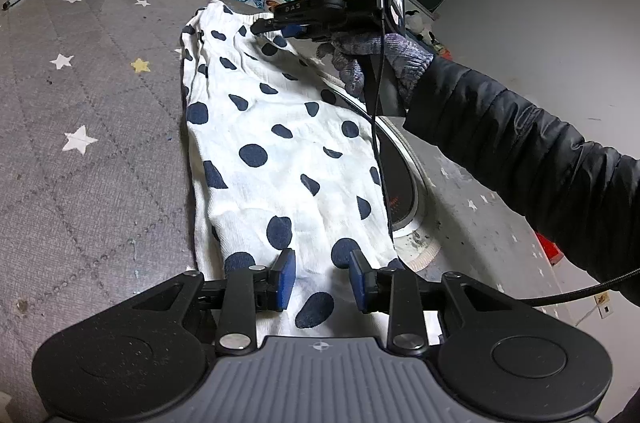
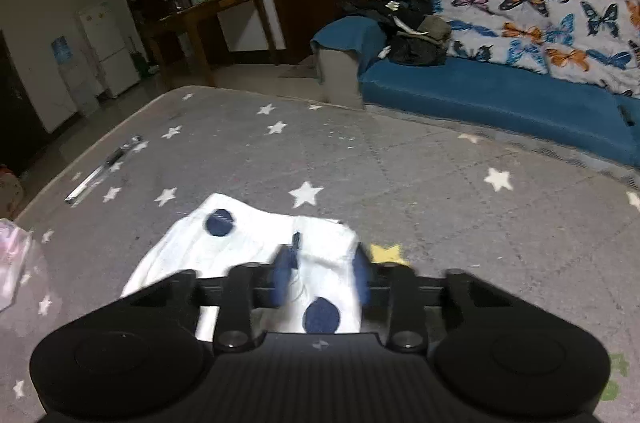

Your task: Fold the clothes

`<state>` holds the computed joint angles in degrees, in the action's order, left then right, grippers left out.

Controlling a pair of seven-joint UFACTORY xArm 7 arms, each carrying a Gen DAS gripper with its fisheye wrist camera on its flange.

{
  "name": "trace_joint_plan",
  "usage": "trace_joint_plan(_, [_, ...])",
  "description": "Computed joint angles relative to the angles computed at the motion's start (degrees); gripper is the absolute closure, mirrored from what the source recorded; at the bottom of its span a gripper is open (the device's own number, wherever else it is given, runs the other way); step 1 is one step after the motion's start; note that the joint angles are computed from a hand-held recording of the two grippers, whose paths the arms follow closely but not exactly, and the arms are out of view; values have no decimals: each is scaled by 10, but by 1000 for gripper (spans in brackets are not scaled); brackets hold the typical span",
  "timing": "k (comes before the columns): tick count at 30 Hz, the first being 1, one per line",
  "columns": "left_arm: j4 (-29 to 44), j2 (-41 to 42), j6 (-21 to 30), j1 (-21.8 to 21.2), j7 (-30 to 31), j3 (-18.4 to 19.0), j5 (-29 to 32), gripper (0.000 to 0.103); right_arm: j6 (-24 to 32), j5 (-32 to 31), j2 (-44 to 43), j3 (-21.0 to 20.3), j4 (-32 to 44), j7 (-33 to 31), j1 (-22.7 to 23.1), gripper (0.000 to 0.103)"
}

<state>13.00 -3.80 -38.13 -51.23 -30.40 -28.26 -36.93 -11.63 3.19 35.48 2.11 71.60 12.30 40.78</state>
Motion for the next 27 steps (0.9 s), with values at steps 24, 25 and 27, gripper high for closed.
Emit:
trace_joint_plan(24, [90,-37,-7,-100,338,-77,-482,53,-103,-76,-229,152,-229,59,-115,92])
trace_joint_plan(25, [93,-36,-14,-112,349,-76,-504,53,-106,-85,-244,158,-244,72,-119,92])
trace_joint_plan(27, [98,-37,-28,-135,365,-75,-543,52,-112,-116,-275,169,-277,103,-128,92])
